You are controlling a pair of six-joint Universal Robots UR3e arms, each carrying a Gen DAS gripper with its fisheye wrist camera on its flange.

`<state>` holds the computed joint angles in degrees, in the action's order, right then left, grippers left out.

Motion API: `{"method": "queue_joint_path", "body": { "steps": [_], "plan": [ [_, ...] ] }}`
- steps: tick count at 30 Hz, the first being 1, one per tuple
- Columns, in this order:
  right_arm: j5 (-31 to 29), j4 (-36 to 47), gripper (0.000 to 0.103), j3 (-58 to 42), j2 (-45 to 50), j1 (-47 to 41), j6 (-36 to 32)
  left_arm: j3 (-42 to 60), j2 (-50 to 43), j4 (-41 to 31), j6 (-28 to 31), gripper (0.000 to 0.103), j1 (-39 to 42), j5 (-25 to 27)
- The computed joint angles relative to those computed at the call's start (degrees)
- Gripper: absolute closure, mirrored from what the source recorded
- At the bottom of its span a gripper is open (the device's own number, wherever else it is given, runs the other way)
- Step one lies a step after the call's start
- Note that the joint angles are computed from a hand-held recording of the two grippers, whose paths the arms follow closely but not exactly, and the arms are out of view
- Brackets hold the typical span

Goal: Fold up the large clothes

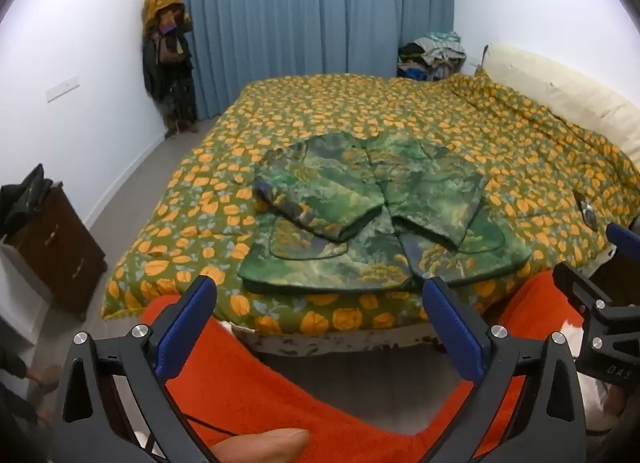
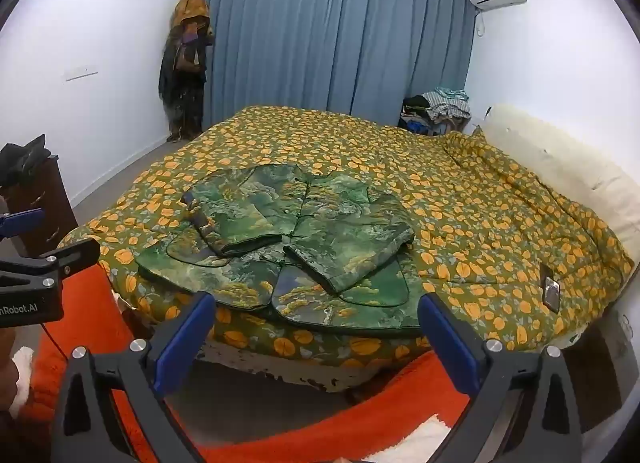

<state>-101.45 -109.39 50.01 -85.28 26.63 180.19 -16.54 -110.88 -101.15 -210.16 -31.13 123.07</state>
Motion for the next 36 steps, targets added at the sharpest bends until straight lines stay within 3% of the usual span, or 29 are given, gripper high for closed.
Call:
{"method": "queue_joint_path", "body": {
  "steps": [3, 5, 12, 36],
  "plan": [
    [1.0, 1.4, 0.0, -0.6, 0.2, -1.0, -0.8, 4.5, -1.9, -3.4, 0.0, 0.001, 0.3, -0.7],
    [1.8, 1.6, 0.0, -0.3, -0.2, -1.8, -1.3, -1.1, 0.7, -0.5, 0.1, 0.001, 0.6, -1.0],
    [0.2, 1.6, 0.0, -0.9, 0.5, -0.3, -1.3, -3.8, 1.3, 0.7, 0.1, 0.001, 0.5, -0.8],
    [0.8, 1.5, 0.0, 1.0, -0.4, -0.1, 0.0, -3.7, 1.4, -0.7, -0.7, 0.001, -0.2, -0.6]
  ]
}}
